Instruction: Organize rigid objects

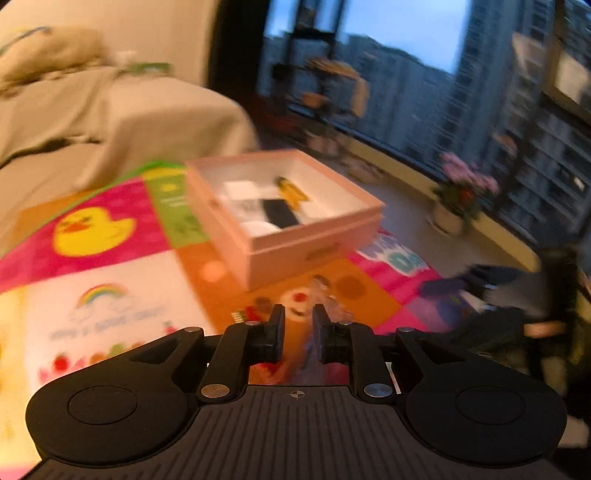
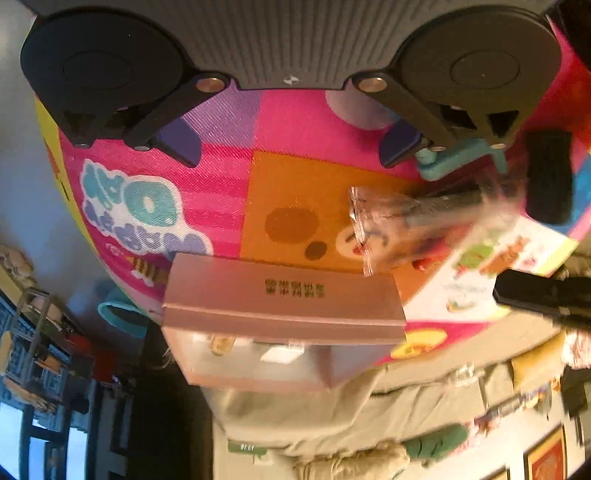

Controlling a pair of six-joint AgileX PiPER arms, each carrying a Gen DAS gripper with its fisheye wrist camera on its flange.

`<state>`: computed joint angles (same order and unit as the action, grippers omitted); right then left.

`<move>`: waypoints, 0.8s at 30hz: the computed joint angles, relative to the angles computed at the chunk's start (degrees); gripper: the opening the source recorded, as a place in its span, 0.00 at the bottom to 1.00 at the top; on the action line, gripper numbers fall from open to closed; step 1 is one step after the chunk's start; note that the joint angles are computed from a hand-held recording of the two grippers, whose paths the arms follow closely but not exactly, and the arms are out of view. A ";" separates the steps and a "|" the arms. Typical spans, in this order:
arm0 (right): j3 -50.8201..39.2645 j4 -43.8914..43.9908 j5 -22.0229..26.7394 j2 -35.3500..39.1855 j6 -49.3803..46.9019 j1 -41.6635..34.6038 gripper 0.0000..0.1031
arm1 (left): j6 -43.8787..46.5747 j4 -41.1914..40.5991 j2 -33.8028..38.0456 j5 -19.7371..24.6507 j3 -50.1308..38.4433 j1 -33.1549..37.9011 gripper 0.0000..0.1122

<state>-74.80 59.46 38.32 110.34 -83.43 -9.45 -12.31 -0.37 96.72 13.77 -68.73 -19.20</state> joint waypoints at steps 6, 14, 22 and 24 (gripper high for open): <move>9.95 12.44 14.96 -7.16 -22.44 -4.49 0.98 | -24.73 19.58 -4.83 -3.31 7.79 -0.53 0.18; 7.06 2.17 8.43 -4.47 -15.99 4.58 0.73 | -21.94 23.62 -6.29 1.70 7.67 -5.04 0.18; 13.02 7.78 9.31 -10.02 -20.94 -5.42 0.67 | -19.62 32.08 10.60 11.88 -9.44 -10.89 0.24; 13.04 9.20 10.08 -10.08 -21.56 -7.76 0.67 | -17.89 34.01 13.75 15.27 -13.29 -12.15 0.38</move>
